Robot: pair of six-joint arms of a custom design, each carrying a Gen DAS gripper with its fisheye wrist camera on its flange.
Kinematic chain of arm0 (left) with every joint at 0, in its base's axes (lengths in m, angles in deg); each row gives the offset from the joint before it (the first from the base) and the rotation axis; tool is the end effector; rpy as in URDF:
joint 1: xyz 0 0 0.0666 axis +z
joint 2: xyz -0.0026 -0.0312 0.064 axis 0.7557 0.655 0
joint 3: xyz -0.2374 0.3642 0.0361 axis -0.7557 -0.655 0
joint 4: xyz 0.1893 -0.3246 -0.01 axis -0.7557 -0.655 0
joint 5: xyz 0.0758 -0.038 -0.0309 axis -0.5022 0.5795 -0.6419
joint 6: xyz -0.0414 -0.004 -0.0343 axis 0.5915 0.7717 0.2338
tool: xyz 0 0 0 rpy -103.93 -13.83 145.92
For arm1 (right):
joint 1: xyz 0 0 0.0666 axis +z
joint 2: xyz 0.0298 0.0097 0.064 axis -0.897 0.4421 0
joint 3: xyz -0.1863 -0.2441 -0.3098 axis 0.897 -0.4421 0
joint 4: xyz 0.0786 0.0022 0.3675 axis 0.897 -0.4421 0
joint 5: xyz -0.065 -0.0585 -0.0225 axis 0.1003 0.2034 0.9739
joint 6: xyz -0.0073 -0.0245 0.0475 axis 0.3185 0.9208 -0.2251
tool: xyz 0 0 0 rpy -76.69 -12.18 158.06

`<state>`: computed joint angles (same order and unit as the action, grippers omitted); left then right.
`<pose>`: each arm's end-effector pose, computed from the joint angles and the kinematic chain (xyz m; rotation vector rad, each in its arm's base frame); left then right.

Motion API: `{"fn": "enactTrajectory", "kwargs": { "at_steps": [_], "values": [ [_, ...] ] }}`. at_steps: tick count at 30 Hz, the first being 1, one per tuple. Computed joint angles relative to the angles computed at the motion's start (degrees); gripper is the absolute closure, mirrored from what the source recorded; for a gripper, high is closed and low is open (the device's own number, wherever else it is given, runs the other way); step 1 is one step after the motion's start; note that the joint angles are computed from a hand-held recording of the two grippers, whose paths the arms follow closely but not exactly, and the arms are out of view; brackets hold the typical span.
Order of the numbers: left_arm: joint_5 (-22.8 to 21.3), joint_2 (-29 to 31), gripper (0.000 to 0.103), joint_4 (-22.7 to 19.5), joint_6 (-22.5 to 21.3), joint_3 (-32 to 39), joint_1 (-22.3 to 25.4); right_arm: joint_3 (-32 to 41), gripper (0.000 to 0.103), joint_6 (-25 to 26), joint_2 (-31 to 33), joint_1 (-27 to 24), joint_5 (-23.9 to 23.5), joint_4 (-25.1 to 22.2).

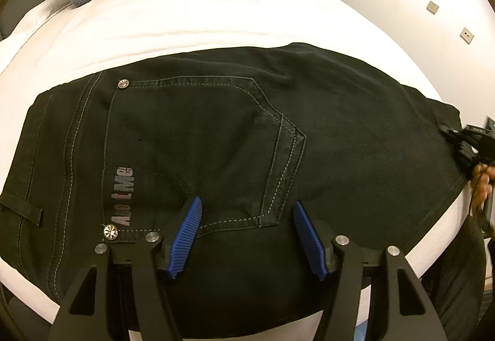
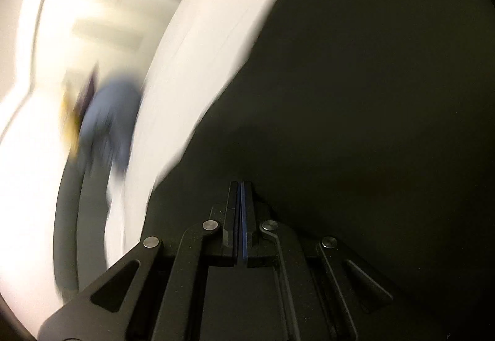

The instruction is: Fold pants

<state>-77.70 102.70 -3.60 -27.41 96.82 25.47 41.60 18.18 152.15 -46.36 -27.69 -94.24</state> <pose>0.5265 -0.2270 0.4006 -0.1370 2.6126 -0.1987 0.5300 0.1790 0.3158 0.6987 2.3350 1.0937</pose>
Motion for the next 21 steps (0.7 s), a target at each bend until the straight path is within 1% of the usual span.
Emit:
{"fn": "enactTrajectory", "kwargs": {
  "at_steps": [1,2,3,4,5,7,8,10,12,13,14,15,16,17,19,21],
  "values": [
    [-0.04,0.01,0.039,0.12,0.07,-0.05,-0.03,-1.23,0.103,-0.65,-2.0,-1.79,4.34,-1.58],
    [-0.15,-0.03,0.039,0.2,0.08,-0.16,0.0,-1.67,0.101,-1.12,-3.37,-2.9,7.15,-3.3],
    [-0.37,-0.04,0.039,0.23,0.1,-0.22,-0.04,-2.06,0.096,-1.75,-5.05,-3.54,9.97,-5.06],
    [-0.57,-0.04,0.039,0.2,0.09,-0.24,-0.08,-2.43,0.095,-1.84,-6.4,-3.39,11.19,-5.2],
    [-0.67,-0.13,0.039,-0.15,0.01,-0.02,-0.07,-2.83,0.095,-1.49,-7.3,-2.58,11.16,-4.34],
    [-0.79,-0.02,0.039,-0.58,-0.09,0.28,-0.14,-2.34,0.095,0.6,-7.75,1.03,7.93,-1.94],
    [-0.77,0.05,0.039,-0.74,-0.11,0.41,-0.16,-1.92,0.095,1.56,-7.24,2.75,5.46,-1.08],
    [-0.72,0.2,0.039,-1.11,-0.24,0.69,-0.19,0.25,0.095,3.33,-4.05,7.81,-1.98,-0.53],
    [-0.71,0.44,0.038,-1.57,-0.45,1.1,-0.23,1.54,0.095,2.99,-0.65,11.59,-5.82,-0.76],
    [-0.68,0.52,0.038,-1.66,-0.52,1.21,-0.25,1.86,0.096,2.43,0.49,12.45,-6.3,-1.39],
    [-0.71,0.6,0.038,-1.73,-0.51,1.34,-0.26,0.94,0.103,1.61,0.93,13.25,-6.35,-1.26],
    [-0.81,0.66,0.038,-1.8,-0.47,1.47,-0.31,-0.51,0.103,0.71,0.97,13.52,-5.5,1.24],
    [-1.15,0.77,0.039,-2.13,-0.42,1.81,-0.44,-1.74,0.103,0.23,0.73,13.15,-5.65,3.13],
    [-1.61,0.89,0.039,-2.66,-0.48,2.29,-0.62,-2.56,0.103,0.31,0.16,12.39,-4.99,3.18],
    [-2.52,1.2,0.041,-4.24,-0.87,3.91,-1.17,-4.25,0.103,0.45,-1.57,9.7,-1.04,1.63],
    [-2.5,0.56,0.043,-3.39,-1.38,4.12,-1.49,-6.59,0.103,-0.89,-3.37,6.77,1.21,1.6]
  ]
}}
